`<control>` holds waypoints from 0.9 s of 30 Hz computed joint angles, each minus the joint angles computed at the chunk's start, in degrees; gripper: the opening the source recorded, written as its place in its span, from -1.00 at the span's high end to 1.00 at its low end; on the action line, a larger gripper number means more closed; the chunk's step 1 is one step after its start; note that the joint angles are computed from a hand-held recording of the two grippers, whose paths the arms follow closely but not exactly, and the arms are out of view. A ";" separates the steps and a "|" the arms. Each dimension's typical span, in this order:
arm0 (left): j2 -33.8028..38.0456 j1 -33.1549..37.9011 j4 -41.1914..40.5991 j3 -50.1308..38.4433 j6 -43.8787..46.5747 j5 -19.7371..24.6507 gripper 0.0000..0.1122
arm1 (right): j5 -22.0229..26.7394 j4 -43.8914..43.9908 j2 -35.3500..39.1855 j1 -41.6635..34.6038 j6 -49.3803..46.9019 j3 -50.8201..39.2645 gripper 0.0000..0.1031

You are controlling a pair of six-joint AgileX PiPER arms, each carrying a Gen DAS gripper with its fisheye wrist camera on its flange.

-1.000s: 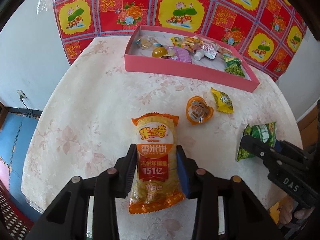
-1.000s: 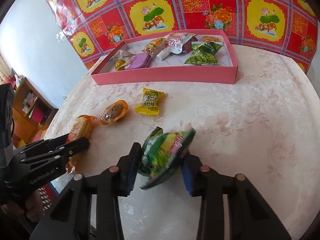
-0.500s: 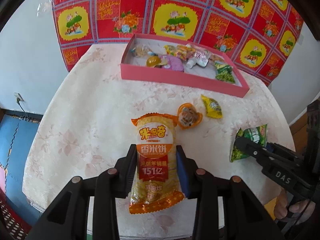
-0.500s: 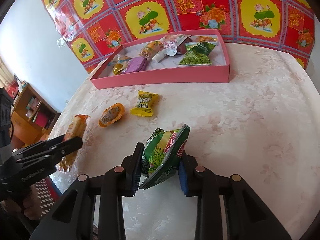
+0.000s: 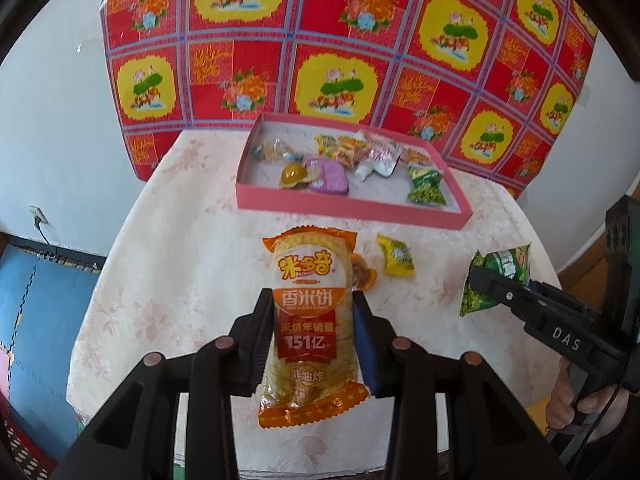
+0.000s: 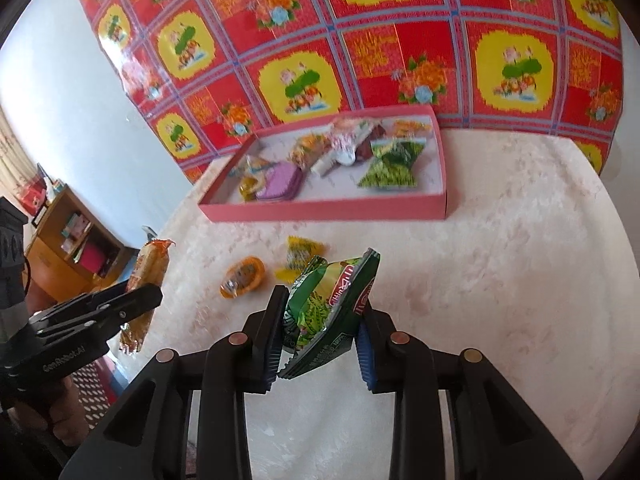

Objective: Organize snacks
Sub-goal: 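Carry the rice-cake bag with the left tool while the right tool carries the pea bag over the box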

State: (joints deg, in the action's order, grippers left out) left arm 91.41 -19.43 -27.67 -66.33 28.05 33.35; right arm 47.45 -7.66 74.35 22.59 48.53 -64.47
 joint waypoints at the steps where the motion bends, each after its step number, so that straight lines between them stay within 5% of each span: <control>1: 0.02 -0.08 0.39 -0.66 -0.58 0.37 0.31 | -0.09 0.84 -0.11 -0.70 -0.79 -0.57 0.38; 11: 3.08 -0.80 4.17 -9.96 -6.58 3.86 0.31 | 0.76 7.41 3.62 -6.52 -11.37 -8.78 0.38; 27: 18.67 -4.89 14.28 -31.85 -20.33 6.69 0.31 | -0.30 22.12 14.15 -16.55 -29.66 -16.75 0.38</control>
State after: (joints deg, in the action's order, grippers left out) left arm 110.08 -24.32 -13.39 -98.18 7.72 40.05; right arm 47.15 14.46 88.49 6.04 18.87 -81.23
